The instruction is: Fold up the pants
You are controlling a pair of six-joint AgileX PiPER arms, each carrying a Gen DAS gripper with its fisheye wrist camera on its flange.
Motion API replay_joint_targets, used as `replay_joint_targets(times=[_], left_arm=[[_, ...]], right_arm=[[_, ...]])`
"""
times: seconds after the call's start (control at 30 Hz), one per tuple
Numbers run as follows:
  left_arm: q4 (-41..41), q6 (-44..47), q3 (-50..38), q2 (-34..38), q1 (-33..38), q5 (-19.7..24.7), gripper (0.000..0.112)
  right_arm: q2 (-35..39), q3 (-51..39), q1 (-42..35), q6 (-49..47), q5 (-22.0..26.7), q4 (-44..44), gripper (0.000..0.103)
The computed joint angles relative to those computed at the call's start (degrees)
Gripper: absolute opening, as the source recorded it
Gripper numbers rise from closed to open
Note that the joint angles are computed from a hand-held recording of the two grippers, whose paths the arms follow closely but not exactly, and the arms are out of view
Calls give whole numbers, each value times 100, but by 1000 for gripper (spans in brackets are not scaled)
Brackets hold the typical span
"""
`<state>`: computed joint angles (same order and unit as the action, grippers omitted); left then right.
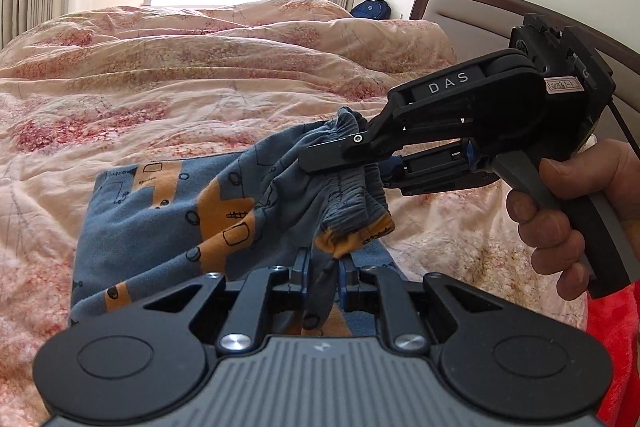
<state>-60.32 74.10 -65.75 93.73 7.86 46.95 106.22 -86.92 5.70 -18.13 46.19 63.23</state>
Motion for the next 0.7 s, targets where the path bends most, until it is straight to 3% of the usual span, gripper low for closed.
replay_joint_targets(times=[0.3,0.5,0.57,0.6,0.63,0.7], left_arm=[[328,-272,271,18,-484,-497,15],[511,-154,515,-292,-336,-296,16],[512,28,635,-512,-48,-80,18],[492,125,665,-609,148,41,22],[431,266,695,-713,419,164,25],[298,544,687,-828,988,309,43]], right_arm=[[323,61,-308,132,310,-523,19],[198,205,-413,231,288,-767,34],[36,223,-422,425,246,-1131,44],[-77,239,-407,543,208,-1405,58],[-224,252,-383,671,174,-1759,65],[-532,337,-302,713,54,-2289,65]])
